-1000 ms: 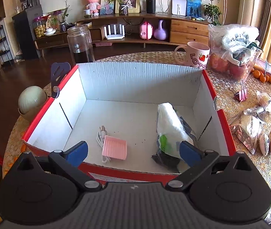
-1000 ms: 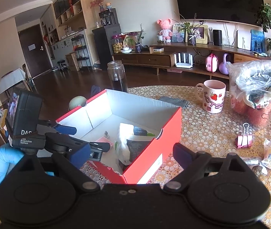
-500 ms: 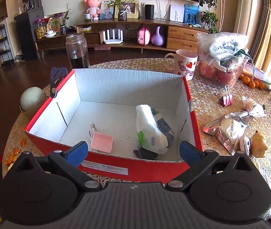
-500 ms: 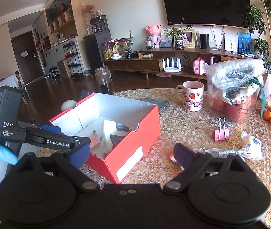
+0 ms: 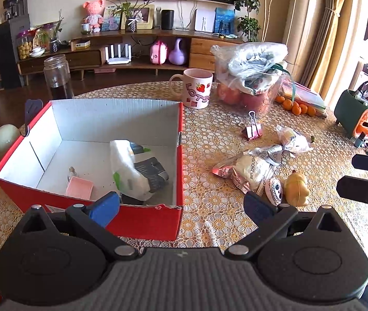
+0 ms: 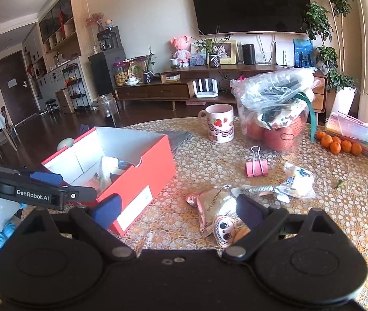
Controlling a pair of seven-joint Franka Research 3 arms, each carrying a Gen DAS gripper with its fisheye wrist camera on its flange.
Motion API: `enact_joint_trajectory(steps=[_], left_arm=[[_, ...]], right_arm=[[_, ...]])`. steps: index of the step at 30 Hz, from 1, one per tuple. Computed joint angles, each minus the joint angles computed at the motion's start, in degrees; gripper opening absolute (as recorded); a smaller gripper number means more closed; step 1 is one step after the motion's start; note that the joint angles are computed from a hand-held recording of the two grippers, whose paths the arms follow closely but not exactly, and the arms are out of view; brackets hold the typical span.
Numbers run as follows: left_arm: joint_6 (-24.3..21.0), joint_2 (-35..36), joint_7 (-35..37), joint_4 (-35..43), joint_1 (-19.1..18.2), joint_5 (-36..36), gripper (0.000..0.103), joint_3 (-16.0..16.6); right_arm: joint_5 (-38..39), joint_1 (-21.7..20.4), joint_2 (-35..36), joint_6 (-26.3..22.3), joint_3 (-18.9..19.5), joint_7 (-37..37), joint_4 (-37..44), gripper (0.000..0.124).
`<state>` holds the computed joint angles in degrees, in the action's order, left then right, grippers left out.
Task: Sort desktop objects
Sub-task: 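Withdraw both grippers from the shoebox toward the remaining table items, then grasp the yellow squishy toy with the right gripper while the left grasps the white patterned plush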
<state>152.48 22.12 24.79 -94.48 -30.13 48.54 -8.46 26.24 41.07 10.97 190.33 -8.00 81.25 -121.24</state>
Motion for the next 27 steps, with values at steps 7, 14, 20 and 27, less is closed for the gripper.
enact_joint_trajectory(steps=[7, 14, 20, 27], left_arm=[[-0.7, 2.1, -1.0, 2.7, -3.0, 3.6, 0.102, 0.5], [0.7, 4.4, 0.4, 4.3, -3.9, 2.9, 0.102, 0.1], [-0.3, 7.9, 3.1, 7.6, -5.3, 1.2, 0.102, 0.6], [1.3, 13.6, 8.2, 13.4, -7.0, -1.1, 0.102, 1.4]], right_arm=[[3.6, -0.7, -1.7, 2.4, 0.3, -3.6, -3.7, 0.095], [5.8, -6.6, -2.2, 3.5, 5.6, -6.3, -5.7, 0.095], [6.5, -9.1, -1.4, 3.9, 7.3, -8.1, -6.7, 0.095], [7.8, -8.6, 1.3, 2.9, 5.3, -9.9, -4.7, 0.095]])
